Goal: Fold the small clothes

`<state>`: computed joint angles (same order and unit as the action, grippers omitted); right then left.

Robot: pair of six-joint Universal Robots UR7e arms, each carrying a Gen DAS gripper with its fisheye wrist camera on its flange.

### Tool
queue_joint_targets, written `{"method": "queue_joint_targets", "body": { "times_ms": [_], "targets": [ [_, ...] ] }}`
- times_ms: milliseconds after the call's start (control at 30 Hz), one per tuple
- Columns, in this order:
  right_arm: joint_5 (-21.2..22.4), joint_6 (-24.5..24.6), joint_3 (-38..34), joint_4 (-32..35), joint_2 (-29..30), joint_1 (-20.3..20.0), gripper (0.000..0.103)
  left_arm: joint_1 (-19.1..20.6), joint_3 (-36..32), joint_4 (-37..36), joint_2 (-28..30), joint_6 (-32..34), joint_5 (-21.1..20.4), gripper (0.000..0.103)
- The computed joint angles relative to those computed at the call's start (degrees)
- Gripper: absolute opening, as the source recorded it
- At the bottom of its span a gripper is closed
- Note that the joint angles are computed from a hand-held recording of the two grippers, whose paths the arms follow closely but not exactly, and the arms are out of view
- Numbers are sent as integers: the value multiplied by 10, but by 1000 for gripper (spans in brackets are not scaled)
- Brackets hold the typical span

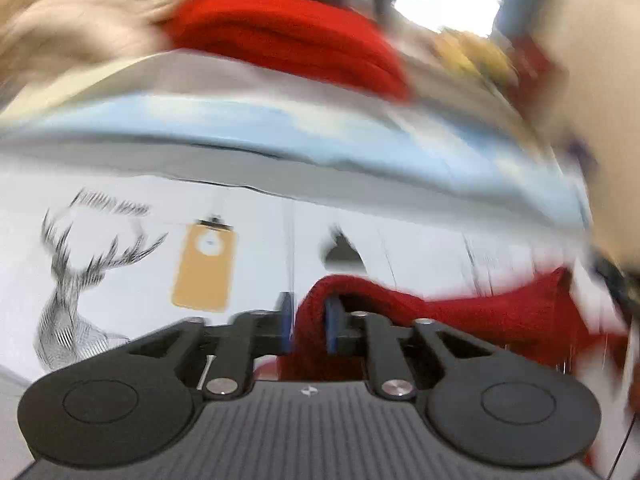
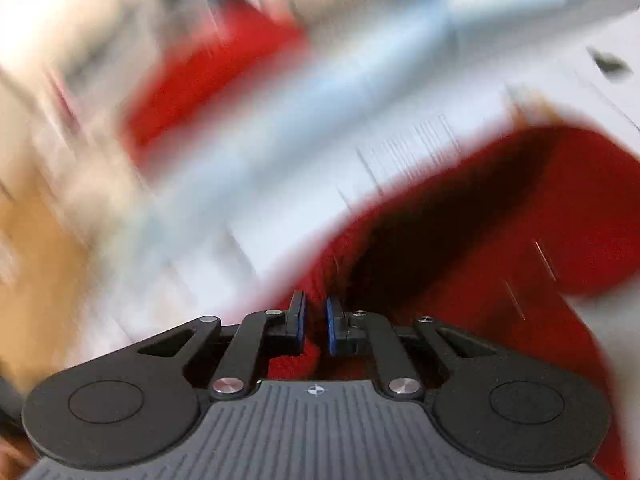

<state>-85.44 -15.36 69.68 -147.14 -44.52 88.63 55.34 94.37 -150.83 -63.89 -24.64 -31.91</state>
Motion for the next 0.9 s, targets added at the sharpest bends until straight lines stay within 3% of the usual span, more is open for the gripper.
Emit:
{"method": "queue_joint_targets", "body": {
  "times_ms": [33,67,100,267,333,467,567,633,667,733,800,833,900],
  "targets": [
    [36,12,3,-60,5,0,19,4,-7,6,5,-7,-9,21],
    [48,17,3,-113,12,3,48,3,-10,7,11,-1,-6,21],
    [36,20,6,-141,16,7,60,-2,-8,10,14,6,-2,22],
    [-116,-25,7,-67,10,23,61,-11,-28,25,47,31,-29,23],
    [-178,-36,2,-47,16,28,60,-15,-26,18,60,34,-19,23],
    [-288,6,9,-42,20,27,61,-11,-41,13,87,39,-36,24],
    [-259,112,10,24,11,7,60,-13,-49,9,101,56,-65,26],
    [-246,163,12,31,12,-2,56,-13,-54,1,112,76,-95,35],
    [-244,173,19,12,11,-5,39,-14,-56,-6,118,89,-109,38],
    [-241,176,32,-21,9,-3,9,-16,-63,-18,134,114,-131,55],
    [-198,174,51,-62,0,-5,9,-20,-68,-30,147,132,-151,63],
    [-180,156,61,-87,-2,-3,9,-22,-71,-41,155,145,-166,65],
    [-93,95,93,-125,-19,1,9,-25,-75,-67,168,173,-187,65]
  ]
}}
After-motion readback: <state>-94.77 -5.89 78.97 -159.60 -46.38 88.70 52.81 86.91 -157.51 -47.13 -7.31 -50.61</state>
